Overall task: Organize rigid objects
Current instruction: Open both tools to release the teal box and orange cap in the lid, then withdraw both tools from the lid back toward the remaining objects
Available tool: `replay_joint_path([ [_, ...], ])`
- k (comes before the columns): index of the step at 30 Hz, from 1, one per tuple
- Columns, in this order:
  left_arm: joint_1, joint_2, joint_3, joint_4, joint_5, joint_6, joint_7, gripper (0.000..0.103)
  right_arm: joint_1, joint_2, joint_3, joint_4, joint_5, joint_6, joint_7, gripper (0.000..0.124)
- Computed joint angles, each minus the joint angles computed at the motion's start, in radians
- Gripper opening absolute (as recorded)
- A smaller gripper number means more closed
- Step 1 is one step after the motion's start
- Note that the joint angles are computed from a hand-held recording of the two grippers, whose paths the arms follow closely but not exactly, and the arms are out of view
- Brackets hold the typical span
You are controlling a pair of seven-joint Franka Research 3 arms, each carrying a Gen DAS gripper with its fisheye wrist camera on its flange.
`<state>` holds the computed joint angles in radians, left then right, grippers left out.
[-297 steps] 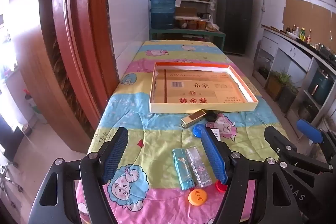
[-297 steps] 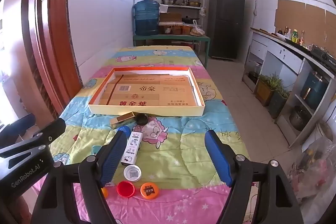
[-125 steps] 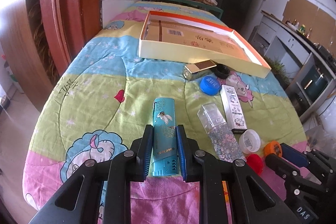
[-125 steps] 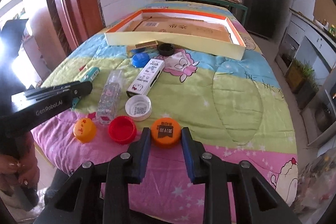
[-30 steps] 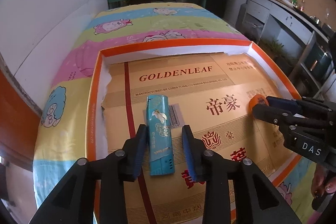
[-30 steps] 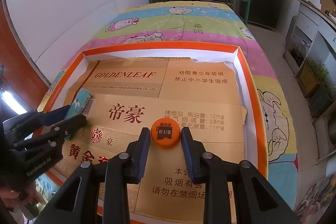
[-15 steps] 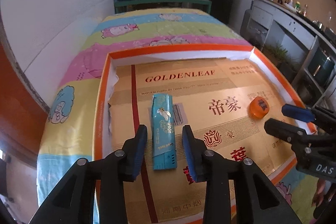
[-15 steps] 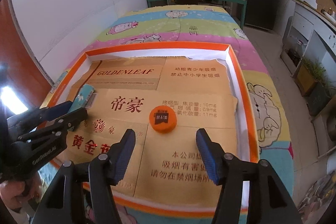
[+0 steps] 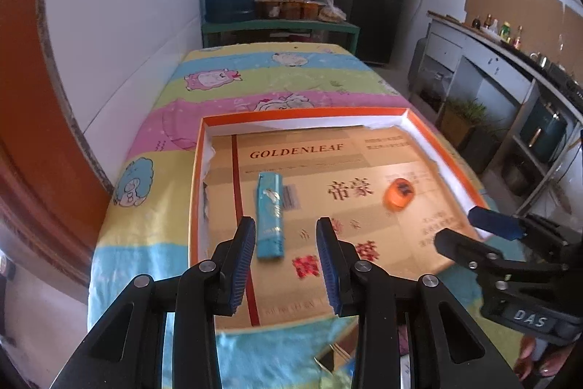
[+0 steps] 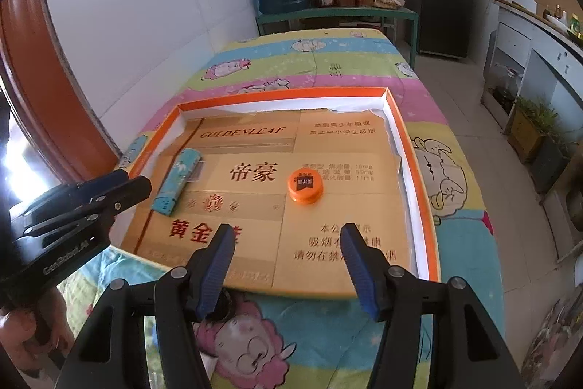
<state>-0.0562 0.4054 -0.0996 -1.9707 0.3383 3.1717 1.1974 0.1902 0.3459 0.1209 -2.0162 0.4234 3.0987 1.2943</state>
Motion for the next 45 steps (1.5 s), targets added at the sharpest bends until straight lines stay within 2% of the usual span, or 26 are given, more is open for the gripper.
replay_joint_path([
  [9, 0.026, -0.135, -0.019, -0.165, -0.01, 0.082, -0.02, 0.036, -0.033, -0.088, 0.061, -0.103, 0.076, 0.038, -0.036, 0.06],
  [12, -0.021, -0.17, 0.037, -0.211, -0.011, 0.104, -0.041, 0.036, -0.014, -0.122, 0.053, -0.147, 0.085, 0.06, -0.038, 0.06],
  [13, -0.016, -0.18, 0.034, -0.225, -0.012, 0.111, -0.044, 0.036, 0.003, -0.132, 0.038, -0.161, 0.076, 0.068, -0.029, 0.06],
  [15, 0.009, -0.195, 0.014, -0.25, -0.014, 0.124, -0.048, 0.036, 0.034, -0.154, 0.012, -0.192, 0.054, 0.085, -0.009, 0.06],
  [17, 0.069, -0.205, -0.043, -0.269, -0.01, 0.13, -0.051, 0.036, 0.039, -0.173, 0.012, -0.217, 0.047, 0.094, -0.001, 0.06],
  [21, 0.141, -0.225, -0.108, -0.304, 0.007, 0.144, -0.068, 0.036, 0.056, -0.202, 0.004, -0.26, 0.031, 0.105, 0.02, 0.06],
  [24, 0.149, -0.243, -0.115, -0.331, 0.02, 0.154, -0.08, 0.036, 0.056, -0.219, 0.007, -0.283, 0.029, 0.108, 0.027, 0.06],
  [26, 0.145, -0.257, -0.107, -0.352, 0.031, 0.168, -0.087, 0.036, 0.087, -0.23, -0.025, -0.3, -0.001, 0.114, 0.059, 0.06],
  [28, 0.147, -0.27, -0.104, -0.372, 0.046, 0.179, -0.098, 0.036, 0.088, -0.241, -0.024, -0.316, -0.009, 0.117, 0.067, 0.06],
  [31, 0.184, -0.287, -0.127, -0.398, 0.103, 0.197, -0.138, 0.036, 0.075, -0.258, -0.003, -0.34, -0.001, 0.125, 0.057, 0.06],
  [33, 0.18, -0.3, -0.117, -0.416, 0.13, 0.206, -0.156, 0.036, 0.078, -0.27, 0.0, -0.36, -0.003, 0.133, 0.056, 0.06],
  [36, 0.181, -0.317, -0.106, -0.444, 0.184, 0.224, -0.193, 0.036, 0.042, -0.289, 0.058, -0.386, 0.063, 0.139, -0.006, 0.06],
  [39, 0.182, -0.334, -0.091, -0.478, 0.26, 0.248, -0.235, 0.036, 0.044, -0.31, 0.079, -0.412, 0.133, 0.14, -0.069, 0.06],
  [42, 0.203, -0.344, -0.085, -0.498, 0.405, 0.265, -0.334, 0.036, 0.051, -0.33, 0.116, -0.424, 0.349, 0.136, -0.273, 0.06],
  [45, 0.176, -0.364, -0.051, -0.539, 0.425, 0.285, -0.336, 0.036, 0.102, -0.349, 0.104, -0.426, 0.583, 0.121, -0.509, 0.06],
])
